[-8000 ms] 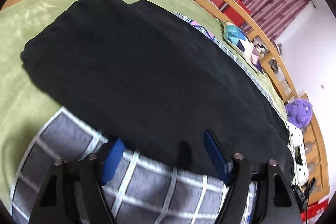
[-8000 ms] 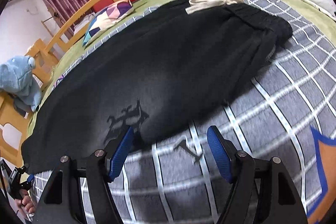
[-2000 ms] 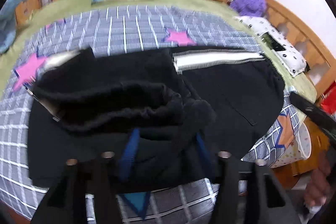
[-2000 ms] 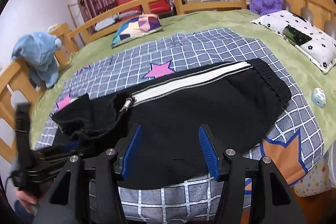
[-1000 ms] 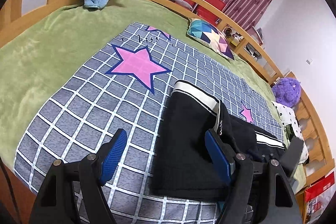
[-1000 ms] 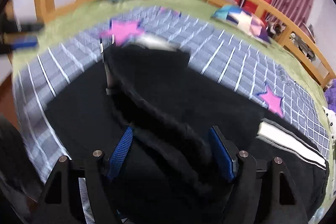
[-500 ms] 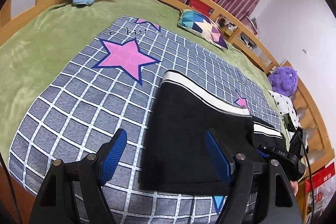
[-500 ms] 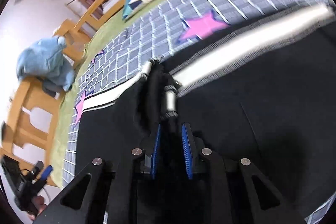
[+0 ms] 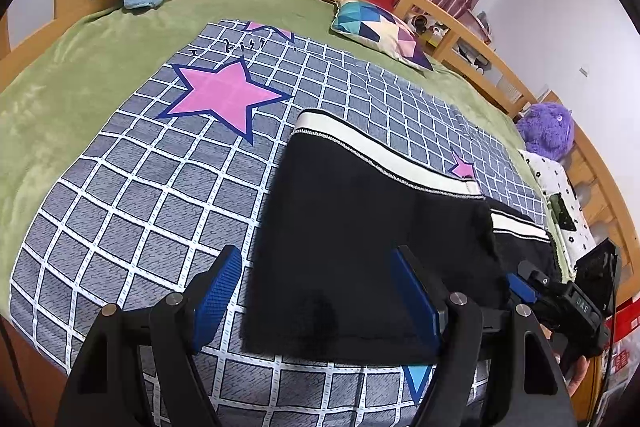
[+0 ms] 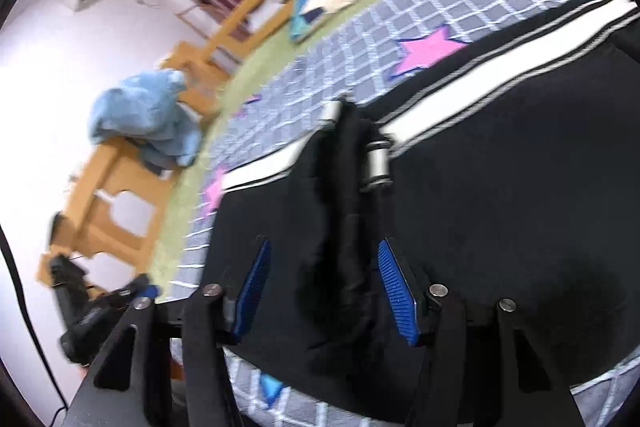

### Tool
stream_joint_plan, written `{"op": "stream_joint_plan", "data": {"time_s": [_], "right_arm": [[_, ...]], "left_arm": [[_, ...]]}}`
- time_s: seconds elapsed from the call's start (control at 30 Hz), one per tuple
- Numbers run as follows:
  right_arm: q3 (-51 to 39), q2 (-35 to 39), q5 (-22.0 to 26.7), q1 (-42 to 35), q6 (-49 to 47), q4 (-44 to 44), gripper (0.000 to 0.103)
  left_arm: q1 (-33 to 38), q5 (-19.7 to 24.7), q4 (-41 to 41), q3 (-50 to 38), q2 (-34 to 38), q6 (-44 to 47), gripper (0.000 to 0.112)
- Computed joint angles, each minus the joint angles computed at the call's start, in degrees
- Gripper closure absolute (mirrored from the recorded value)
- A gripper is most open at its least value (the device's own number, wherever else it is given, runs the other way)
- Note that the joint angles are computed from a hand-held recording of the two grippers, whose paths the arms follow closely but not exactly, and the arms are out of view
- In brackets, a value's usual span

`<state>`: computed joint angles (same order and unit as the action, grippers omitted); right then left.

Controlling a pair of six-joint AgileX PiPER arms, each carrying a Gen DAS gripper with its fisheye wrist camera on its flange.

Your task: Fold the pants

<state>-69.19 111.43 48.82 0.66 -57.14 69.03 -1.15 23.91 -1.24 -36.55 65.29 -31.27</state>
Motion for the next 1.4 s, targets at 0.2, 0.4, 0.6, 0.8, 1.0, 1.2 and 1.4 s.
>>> {"op": "stream_joint_plan", "data": {"time_s": [0.2, 0.4, 0.6, 0.8, 1.0, 1.2, 1.4], "right_arm": [[-0.55, 1.34, -18.05, 12.51, 15.75, -22.71, 0.053], [3.57, -5.81, -7.12, 2.32, -4.61, 0.31, 0.083], [-2.19, 1.39, -11.71, 8.38, 16.84, -23.75, 0.057], [10.08, -9.12, -22.62, 10.55, 1.42, -14.8, 0.049], [17.38, -10.63, -31.32, 14.15, -8.98, -10.74, 0.045], [21.19, -17.51, -20.12, -1.32, -24.16, 6.15, 0.045], [10.24, -11.04, -19.48, -19.6, -10.76, -1.97, 0.04]], "left_arm": [[-2.73, 0.2, 7.6, -0.5, 1.64, -9.05, 0.037], [-4.6, 0.63, 13.8, -0.18, 1.18, -16.1, 0.037], [-6.98, 0.88, 15.83, -1.08, 5.19, -18.18, 0.037], [-10.67, -0.57, 16.34, -0.9, 10.27, -19.66, 0.037], [-16.11, 1.38, 29.92, -1.43, 17.88, -34.34, 0.032], [-13.94, 0.61, 33.64, 1.61, 9.41, -36.27, 0.034], [-6.73, -6.78, 17.64, -0.14, 8.01, -14.17, 0.035]]}}
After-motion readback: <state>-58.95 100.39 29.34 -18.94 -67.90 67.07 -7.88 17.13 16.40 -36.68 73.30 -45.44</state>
